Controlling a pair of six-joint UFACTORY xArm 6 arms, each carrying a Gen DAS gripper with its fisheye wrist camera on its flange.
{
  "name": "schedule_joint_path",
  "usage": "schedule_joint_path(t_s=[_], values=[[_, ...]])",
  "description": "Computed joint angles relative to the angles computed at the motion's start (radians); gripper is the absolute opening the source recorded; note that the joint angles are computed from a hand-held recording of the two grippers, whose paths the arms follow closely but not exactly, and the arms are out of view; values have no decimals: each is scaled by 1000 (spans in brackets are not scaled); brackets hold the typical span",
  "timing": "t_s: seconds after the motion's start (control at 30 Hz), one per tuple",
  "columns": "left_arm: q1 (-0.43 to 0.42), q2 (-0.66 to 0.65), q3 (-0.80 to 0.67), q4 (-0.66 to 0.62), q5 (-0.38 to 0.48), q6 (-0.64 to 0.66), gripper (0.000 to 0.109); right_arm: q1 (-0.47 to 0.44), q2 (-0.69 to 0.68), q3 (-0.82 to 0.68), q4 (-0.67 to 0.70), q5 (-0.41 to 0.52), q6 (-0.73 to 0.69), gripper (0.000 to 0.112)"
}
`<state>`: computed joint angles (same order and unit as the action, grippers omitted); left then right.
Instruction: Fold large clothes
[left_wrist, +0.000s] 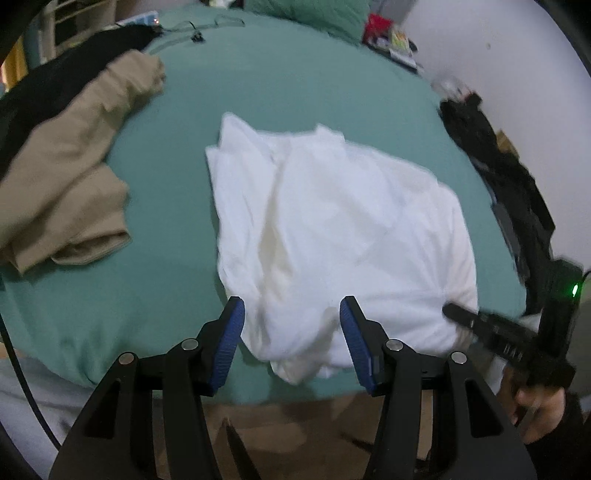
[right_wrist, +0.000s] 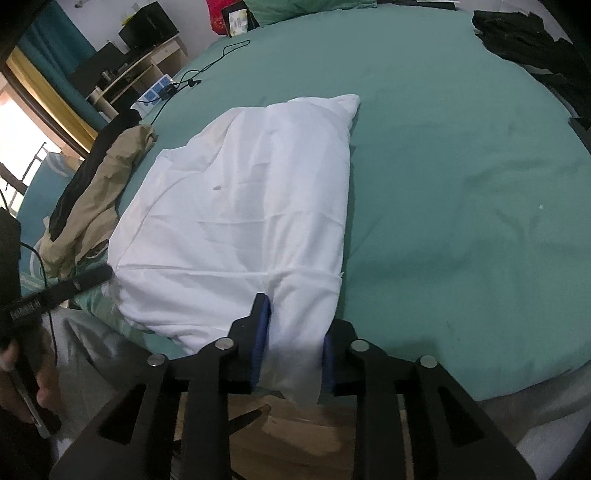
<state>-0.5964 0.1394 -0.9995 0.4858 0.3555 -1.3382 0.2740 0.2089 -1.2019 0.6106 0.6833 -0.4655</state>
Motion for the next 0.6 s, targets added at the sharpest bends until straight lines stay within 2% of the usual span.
schedule_joint_path(t_s=[0.1,0.2,0.3,0.6], values=[[18,2,-17,44,2,-44,56,-8,1,-4,16,9,-9,38],[30,-5,-34,117,52,-100,56,-10,1,-11,3,18,1,51],[50,-13,-33,146,53,-109,56,-11,-7,-14,-16,14,11,58],[87,61,-111,142,26,-61,56,-3,-12,-45,-94,-17,46,64]])
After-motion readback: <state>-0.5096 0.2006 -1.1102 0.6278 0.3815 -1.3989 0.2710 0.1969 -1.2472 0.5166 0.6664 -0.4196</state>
